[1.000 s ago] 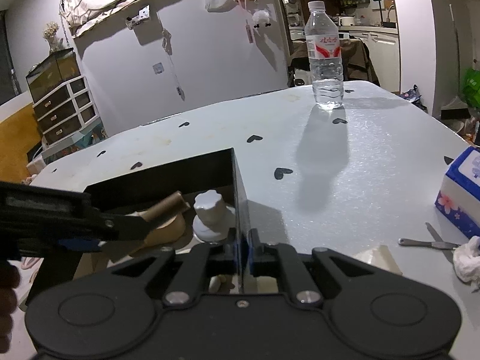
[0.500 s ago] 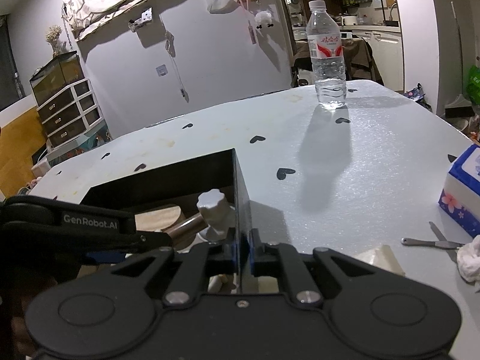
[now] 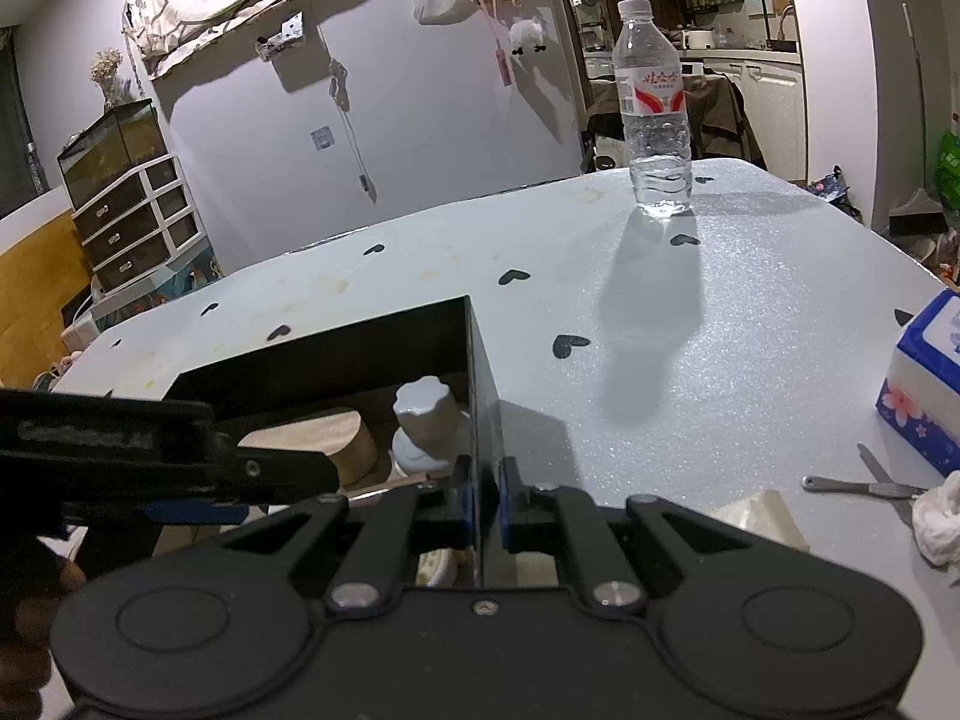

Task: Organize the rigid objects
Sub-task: 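Move the left tool back to the pieces beside the box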

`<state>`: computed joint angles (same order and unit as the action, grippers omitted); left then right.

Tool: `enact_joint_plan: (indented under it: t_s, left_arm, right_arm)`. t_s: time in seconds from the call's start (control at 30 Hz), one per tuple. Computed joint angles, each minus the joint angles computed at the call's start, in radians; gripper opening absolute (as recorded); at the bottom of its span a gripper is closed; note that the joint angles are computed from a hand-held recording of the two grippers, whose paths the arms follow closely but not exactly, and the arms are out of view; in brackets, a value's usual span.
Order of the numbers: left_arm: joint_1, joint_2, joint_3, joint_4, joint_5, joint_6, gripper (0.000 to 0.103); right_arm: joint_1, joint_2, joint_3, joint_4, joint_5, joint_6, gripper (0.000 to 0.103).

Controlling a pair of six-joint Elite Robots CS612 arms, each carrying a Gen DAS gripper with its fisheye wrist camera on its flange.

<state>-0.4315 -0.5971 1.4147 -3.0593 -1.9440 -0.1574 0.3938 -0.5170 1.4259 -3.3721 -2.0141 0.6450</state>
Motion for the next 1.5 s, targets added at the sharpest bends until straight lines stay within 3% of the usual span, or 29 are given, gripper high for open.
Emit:
enact_joint_plan:
  t_s: [0.23,0.33,0.73,1.23,1.5]
  left_arm:
    - [0.003,-0.014,0.023,-0.028,-0.02,0.032,0.082]
    - [0.002,-0.023,0.038,-0.056,-0.007,0.045,0.094]
    - [0.016,-0.046,0.086,-0.138,0.001,0.084,0.103]
    - [0.042,-0.056,0.148,-0.267,0.009,0.186,0.103]
    - [0.072,-0.041,0.161,-0.378,0.074,0.158,0.103]
  right_arm:
    - [0.0,0.001,0.0,0.002,0.0,-0.001,0.008]
    - [0.0,0.001,-0.001,0.005,-0.002,-0.002,0.008]
    - [-0.001,0.001,-0.001,0.008,-0.002,0.002,0.008]
    - [0.005,-0.002,-0.013,0.048,-0.022,0.007,0.007]
    - [0.006,-0.002,-0.016,0.06,-0.03,0.011,0.007]
